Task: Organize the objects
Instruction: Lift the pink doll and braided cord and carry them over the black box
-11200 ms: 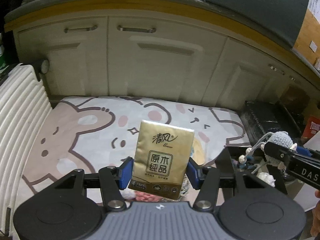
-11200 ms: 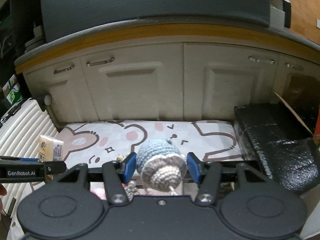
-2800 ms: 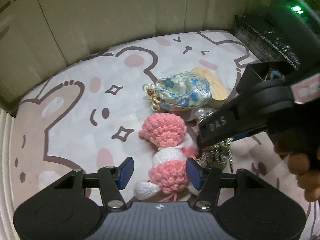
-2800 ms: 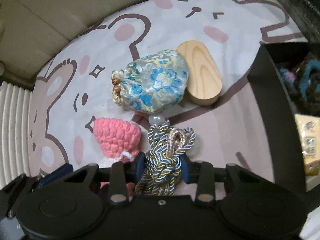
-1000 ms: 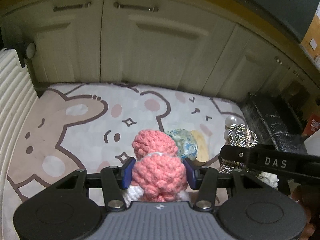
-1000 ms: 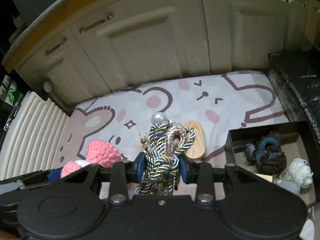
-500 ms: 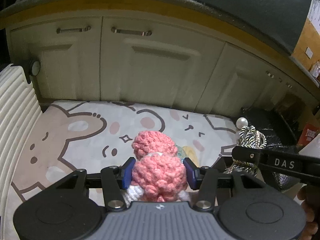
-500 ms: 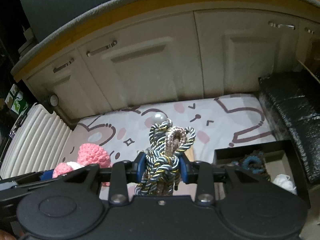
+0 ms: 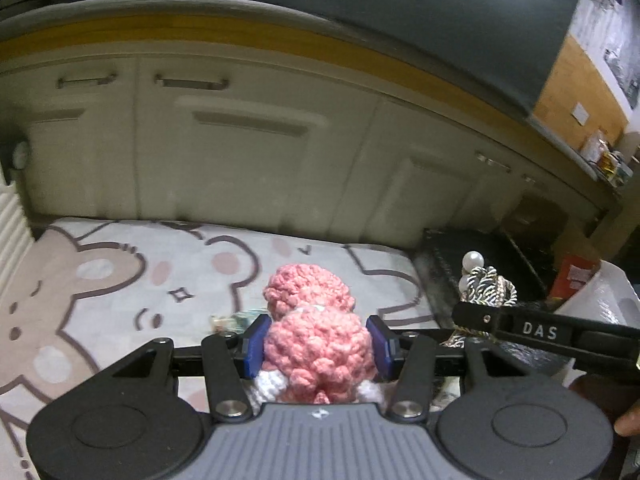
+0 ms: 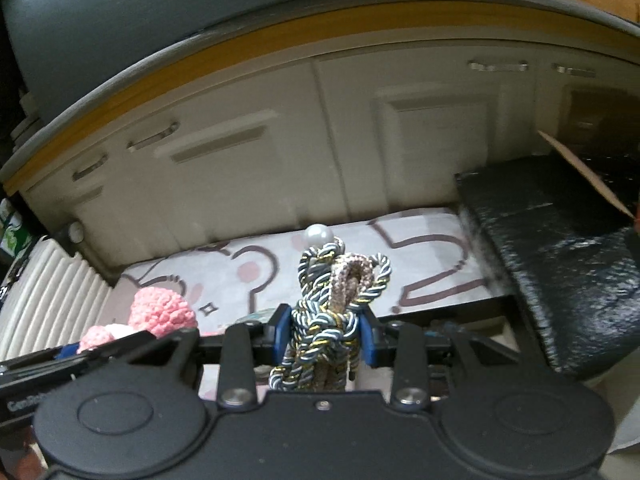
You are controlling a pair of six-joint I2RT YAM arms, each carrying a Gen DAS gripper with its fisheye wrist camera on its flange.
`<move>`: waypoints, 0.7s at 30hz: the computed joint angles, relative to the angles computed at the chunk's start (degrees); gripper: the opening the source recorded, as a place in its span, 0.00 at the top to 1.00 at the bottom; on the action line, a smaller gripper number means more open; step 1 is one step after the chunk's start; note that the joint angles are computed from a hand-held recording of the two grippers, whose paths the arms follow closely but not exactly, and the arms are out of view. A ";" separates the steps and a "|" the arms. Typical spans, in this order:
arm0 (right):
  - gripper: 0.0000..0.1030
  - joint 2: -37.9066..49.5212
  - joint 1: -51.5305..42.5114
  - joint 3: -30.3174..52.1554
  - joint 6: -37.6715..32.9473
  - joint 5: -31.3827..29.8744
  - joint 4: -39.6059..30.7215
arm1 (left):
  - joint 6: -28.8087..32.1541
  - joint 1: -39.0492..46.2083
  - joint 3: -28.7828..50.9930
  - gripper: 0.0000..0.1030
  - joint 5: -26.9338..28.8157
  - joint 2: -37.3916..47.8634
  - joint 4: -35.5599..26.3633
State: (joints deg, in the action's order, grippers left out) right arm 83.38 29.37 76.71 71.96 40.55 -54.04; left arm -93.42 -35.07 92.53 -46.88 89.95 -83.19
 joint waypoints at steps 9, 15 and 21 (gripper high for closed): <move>0.65 -6.39 -2.59 -7.76 1.62 -0.59 -1.72 | 11.08 2.97 0.54 0.49 3.32 3.82 13.59; 0.65 -8.73 -5.03 -11.89 0.68 -1.59 -2.55 | 14.85 5.19 -2.70 0.49 6.73 4.20 24.12; 0.65 -10.15 -8.90 -16.91 -1.20 -3.44 -1.04 | 17.35 7.40 -4.64 0.49 10.26 6.19 31.09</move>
State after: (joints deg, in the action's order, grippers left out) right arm 73.24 20.47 59.80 70.75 37.11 -55.07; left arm -76.07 -27.67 87.89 -36.62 96.14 -52.09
